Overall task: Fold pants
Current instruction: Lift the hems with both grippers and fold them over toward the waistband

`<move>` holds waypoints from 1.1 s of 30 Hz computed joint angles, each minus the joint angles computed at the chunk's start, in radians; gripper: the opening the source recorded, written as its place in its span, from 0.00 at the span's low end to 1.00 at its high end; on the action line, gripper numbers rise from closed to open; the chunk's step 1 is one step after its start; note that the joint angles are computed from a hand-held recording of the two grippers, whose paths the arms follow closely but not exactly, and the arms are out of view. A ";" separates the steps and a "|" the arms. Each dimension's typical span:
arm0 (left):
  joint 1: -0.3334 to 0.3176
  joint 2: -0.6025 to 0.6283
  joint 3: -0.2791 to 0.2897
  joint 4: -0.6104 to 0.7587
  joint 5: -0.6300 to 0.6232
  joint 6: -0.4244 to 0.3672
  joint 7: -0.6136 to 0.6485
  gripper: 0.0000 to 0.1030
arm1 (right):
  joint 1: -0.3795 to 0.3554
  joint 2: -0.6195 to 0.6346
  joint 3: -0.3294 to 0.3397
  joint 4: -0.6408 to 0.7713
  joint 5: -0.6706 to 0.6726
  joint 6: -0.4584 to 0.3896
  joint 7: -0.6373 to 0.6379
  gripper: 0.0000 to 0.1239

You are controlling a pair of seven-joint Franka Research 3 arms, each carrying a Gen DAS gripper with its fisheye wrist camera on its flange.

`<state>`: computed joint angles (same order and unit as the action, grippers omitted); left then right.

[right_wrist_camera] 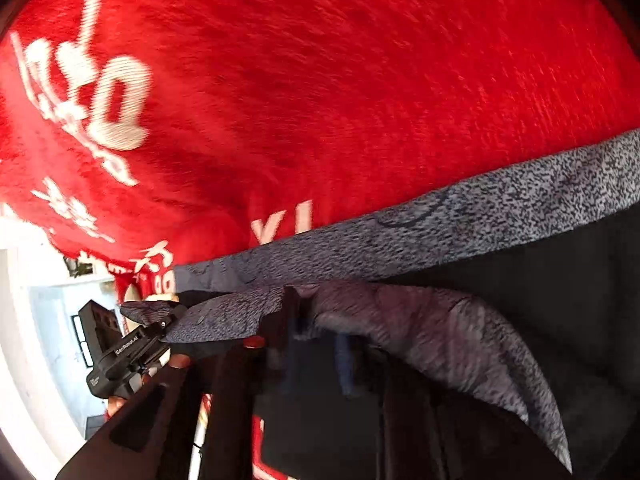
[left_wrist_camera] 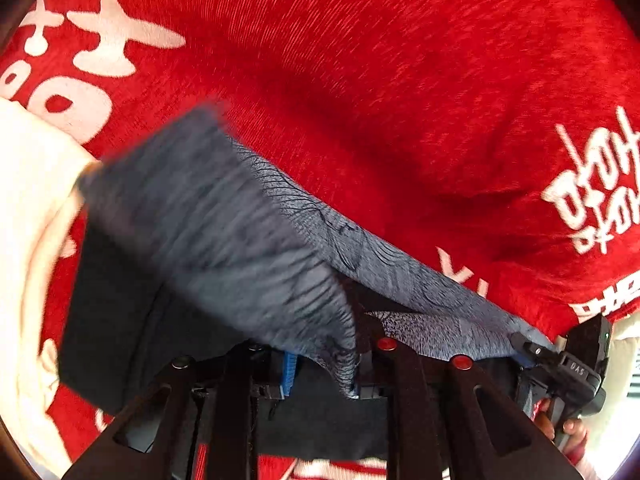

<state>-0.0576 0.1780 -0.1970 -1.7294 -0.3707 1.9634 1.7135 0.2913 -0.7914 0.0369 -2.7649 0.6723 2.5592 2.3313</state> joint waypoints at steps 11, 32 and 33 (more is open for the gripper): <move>-0.050 -0.157 0.015 -0.162 0.120 0.157 0.069 0.80 | -0.006 0.121 0.078 0.240 -0.241 -0.238 -0.055 0.30; -0.154 -0.353 -0.004 -0.374 0.250 0.156 0.041 0.80 | -0.027 -0.138 0.139 0.105 -0.317 -0.336 0.157 0.49; -0.164 -0.377 -0.001 -0.396 0.246 0.144 0.042 0.80 | -0.024 -0.162 0.152 0.096 -0.312 -0.353 0.180 0.49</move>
<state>-0.2218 -0.1987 -0.1982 -2.1257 -0.1248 2.1078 1.7557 0.2673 -0.9533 0.1892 -2.6691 0.3603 2.2060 2.5112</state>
